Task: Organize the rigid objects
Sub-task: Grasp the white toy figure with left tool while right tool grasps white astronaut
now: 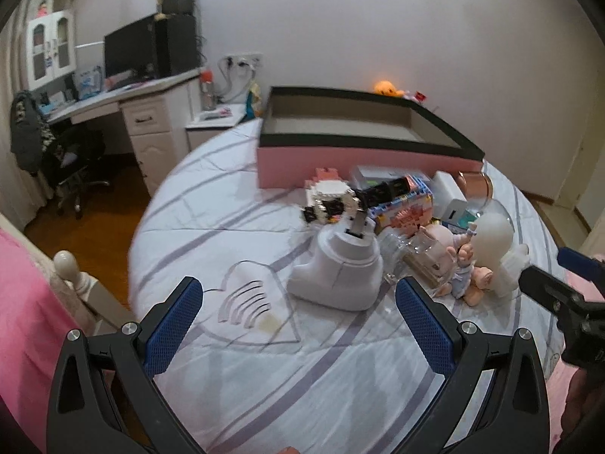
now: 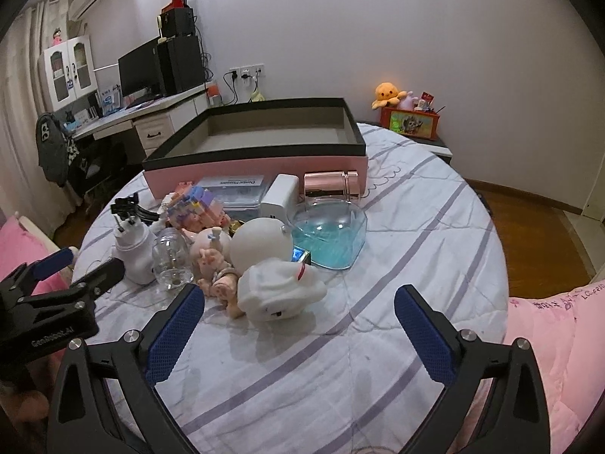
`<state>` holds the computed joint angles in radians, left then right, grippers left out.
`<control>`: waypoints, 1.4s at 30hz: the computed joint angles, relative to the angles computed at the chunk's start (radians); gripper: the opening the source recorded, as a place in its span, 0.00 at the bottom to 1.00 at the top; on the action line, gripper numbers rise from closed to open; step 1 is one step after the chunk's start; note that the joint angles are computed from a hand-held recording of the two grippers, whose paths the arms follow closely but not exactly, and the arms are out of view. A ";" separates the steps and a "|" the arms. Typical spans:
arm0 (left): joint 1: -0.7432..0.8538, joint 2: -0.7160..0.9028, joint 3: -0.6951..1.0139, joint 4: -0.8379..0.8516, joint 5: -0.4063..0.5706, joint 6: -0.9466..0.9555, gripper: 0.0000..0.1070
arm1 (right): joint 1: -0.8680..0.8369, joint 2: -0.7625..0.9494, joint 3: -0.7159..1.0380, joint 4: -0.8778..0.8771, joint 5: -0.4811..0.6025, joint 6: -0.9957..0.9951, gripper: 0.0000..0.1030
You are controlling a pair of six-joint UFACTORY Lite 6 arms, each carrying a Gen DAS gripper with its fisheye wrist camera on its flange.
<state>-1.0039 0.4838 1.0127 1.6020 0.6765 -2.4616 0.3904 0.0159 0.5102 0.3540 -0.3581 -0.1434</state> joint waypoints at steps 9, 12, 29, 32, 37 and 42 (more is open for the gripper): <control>0.108 0.109 0.109 0.048 -0.101 0.048 0.96 | -0.066 0.182 0.157 -0.368 0.033 0.291 0.65; 0.166 0.084 0.058 0.263 -0.203 -0.166 0.79 | -0.063 0.227 0.197 -0.400 0.056 0.305 0.56; 0.144 0.013 -0.018 0.336 -0.219 -0.193 0.66 | -0.171 0.144 0.079 -0.807 -0.035 0.694 0.56; 0.158 0.046 0.025 0.322 -0.208 -0.182 0.77 | -0.157 0.165 0.093 -0.776 -0.029 0.678 0.56; 0.182 0.076 0.051 0.438 -0.235 -0.268 0.55 | -0.149 0.203 0.125 -0.772 -0.024 0.682 0.56; 0.169 -0.001 -0.037 0.553 -0.231 -0.402 0.54 | -0.164 0.155 0.092 -0.846 -0.037 0.742 0.56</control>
